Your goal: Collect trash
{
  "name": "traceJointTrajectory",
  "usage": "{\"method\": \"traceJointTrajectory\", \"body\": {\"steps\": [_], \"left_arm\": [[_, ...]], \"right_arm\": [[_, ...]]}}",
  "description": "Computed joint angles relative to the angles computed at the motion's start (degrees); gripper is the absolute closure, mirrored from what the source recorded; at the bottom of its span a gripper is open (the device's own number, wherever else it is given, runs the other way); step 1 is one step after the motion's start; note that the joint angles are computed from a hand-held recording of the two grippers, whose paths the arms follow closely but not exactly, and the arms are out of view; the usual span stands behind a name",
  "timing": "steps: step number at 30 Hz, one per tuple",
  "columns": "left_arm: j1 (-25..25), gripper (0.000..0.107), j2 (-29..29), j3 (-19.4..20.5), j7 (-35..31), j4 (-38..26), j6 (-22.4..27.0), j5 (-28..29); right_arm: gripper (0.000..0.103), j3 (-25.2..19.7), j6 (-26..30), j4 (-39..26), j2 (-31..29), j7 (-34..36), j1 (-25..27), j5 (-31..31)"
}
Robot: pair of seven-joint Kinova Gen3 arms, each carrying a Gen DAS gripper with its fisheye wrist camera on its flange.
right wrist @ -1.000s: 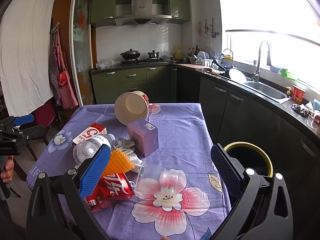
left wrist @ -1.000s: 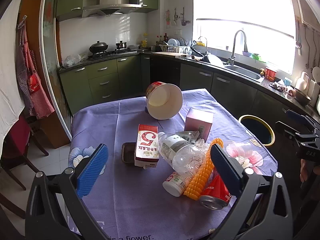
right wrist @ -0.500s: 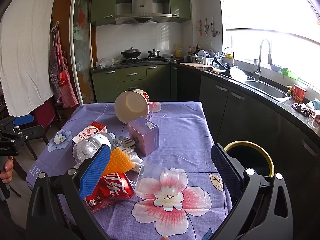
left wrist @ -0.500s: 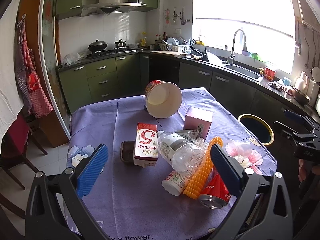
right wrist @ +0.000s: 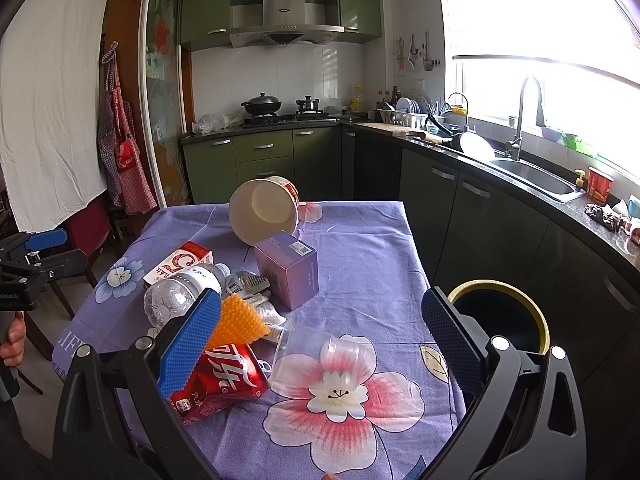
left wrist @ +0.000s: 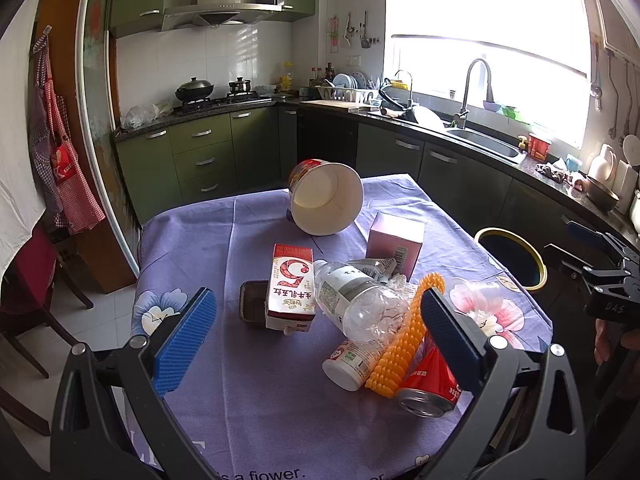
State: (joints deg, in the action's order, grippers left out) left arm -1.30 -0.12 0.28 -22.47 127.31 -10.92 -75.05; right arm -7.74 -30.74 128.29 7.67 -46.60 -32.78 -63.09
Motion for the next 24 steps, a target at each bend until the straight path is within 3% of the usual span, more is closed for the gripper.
{"method": "traceJointTrajectory", "body": {"steps": [24], "left_arm": [[0.24,0.010,0.03,0.35,-0.48,0.37,0.14,0.59]], "right_arm": [[0.004,0.75,-0.08,0.08,1.32,-2.23,-0.62,1.94]]}}
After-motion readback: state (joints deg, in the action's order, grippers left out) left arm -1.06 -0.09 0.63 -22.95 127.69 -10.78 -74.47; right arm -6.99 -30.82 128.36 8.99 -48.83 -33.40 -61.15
